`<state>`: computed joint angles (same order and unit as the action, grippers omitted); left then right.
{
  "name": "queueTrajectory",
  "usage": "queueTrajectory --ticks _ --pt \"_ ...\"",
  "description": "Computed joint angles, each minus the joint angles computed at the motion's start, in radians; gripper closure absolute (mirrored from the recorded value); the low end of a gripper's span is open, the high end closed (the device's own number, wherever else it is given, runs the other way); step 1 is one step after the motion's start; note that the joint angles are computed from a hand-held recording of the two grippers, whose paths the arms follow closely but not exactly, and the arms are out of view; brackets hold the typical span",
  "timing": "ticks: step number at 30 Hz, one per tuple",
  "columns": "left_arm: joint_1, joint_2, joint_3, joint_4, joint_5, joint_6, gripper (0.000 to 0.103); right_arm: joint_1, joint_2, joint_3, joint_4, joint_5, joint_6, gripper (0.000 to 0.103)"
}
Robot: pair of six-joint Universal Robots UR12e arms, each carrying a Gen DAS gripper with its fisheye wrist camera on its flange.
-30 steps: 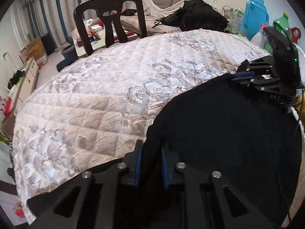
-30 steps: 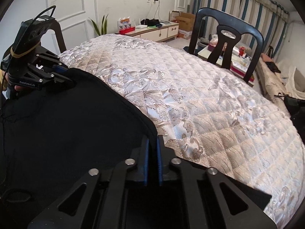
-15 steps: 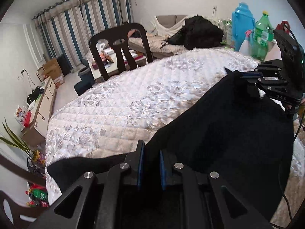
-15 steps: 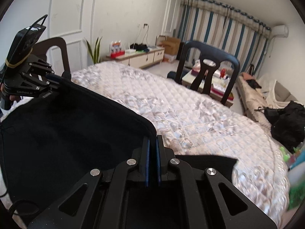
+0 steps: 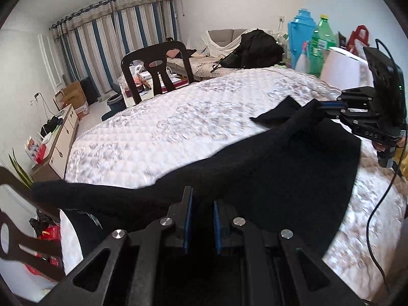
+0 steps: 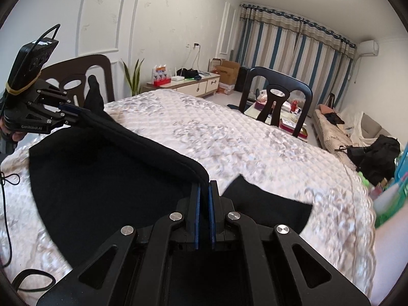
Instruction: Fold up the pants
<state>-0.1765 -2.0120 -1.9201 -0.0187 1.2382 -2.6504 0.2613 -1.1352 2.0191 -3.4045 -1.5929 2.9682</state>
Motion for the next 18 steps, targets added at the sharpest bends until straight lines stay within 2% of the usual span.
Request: queueTrajectory --ticks 5,9,14,18 --pt "0.002 0.033 -0.089 0.032 -0.029 0.010 0.087 0.022 -0.023 0.070 -0.041 -0.036 0.021 0.098" --pt "0.002 0.045 -0.139 0.023 -0.053 0.009 0.087 0.032 -0.034 0.110 -0.058 -0.046 0.048 0.098" --pt "0.000 0.062 -0.187 0.062 -0.070 0.024 0.087 0.043 -0.046 0.137 -0.040 -0.052 0.064 0.098" --pt "-0.009 0.066 -0.196 0.035 -0.048 0.040 0.087 0.057 -0.046 0.144 -0.024 -0.070 0.068 0.098"
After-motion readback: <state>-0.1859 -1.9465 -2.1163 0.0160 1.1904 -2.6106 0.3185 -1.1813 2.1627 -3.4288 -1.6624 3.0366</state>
